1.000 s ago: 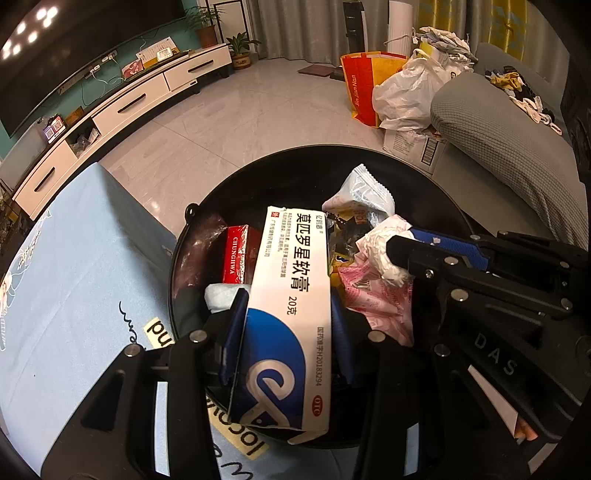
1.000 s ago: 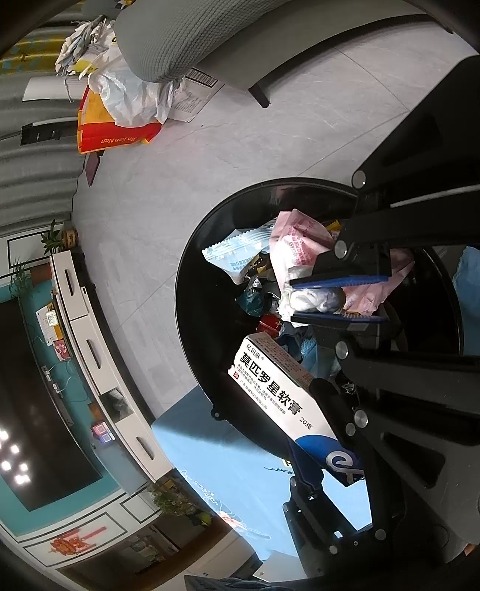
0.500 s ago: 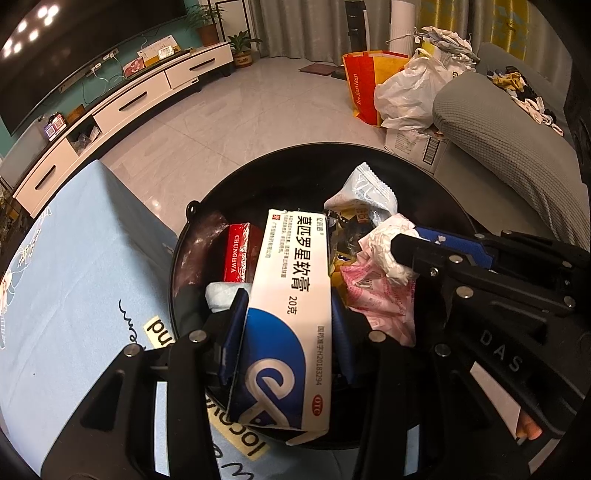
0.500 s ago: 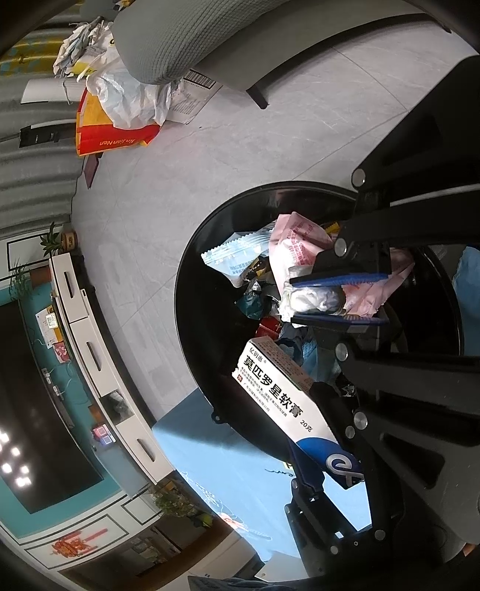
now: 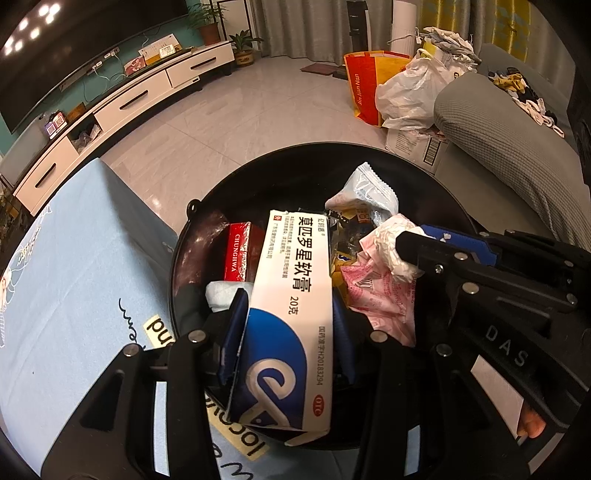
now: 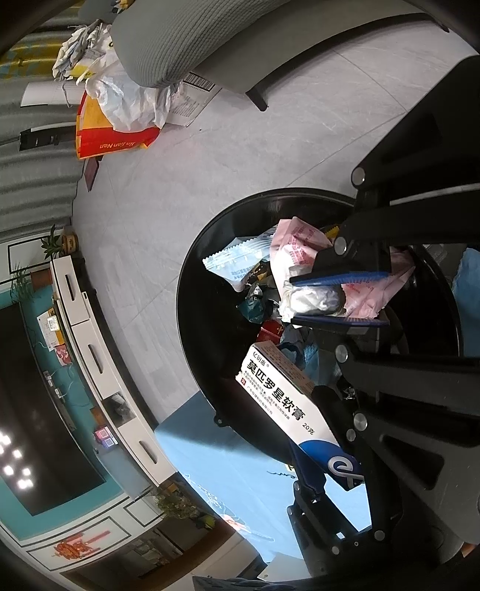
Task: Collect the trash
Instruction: 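Open the left tool to drop the box while the right tool releases the tissue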
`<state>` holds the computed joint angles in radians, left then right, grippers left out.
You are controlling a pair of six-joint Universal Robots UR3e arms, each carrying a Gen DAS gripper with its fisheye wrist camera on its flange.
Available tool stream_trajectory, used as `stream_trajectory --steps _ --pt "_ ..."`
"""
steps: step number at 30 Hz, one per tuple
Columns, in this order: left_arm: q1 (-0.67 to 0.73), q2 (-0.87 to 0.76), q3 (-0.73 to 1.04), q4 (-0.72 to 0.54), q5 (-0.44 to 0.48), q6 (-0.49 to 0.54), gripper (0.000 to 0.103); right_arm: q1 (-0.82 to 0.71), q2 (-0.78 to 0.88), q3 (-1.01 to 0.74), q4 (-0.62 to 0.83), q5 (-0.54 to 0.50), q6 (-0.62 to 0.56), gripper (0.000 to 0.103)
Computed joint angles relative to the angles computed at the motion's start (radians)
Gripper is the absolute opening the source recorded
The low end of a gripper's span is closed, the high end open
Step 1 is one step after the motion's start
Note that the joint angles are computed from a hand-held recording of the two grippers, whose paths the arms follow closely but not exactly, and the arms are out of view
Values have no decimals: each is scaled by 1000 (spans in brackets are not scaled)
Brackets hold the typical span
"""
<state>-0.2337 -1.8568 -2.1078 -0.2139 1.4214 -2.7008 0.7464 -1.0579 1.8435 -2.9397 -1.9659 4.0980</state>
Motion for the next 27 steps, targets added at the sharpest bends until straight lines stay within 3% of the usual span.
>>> stream_trajectory --steps 9,13,22,27 --pt "3 4 -3 0 -3 -1 47 -8 -15 20 -5 3 2 18" --pt "3 16 -8 0 -8 -4 55 -2 -31 33 -2 -8 13 22" --pt "-1 49 -18 -1 -14 -12 62 5 -63 46 13 -27 27 25" --pt "-1 71 -29 3 -13 -17 68 22 -83 46 38 -51 50 33"
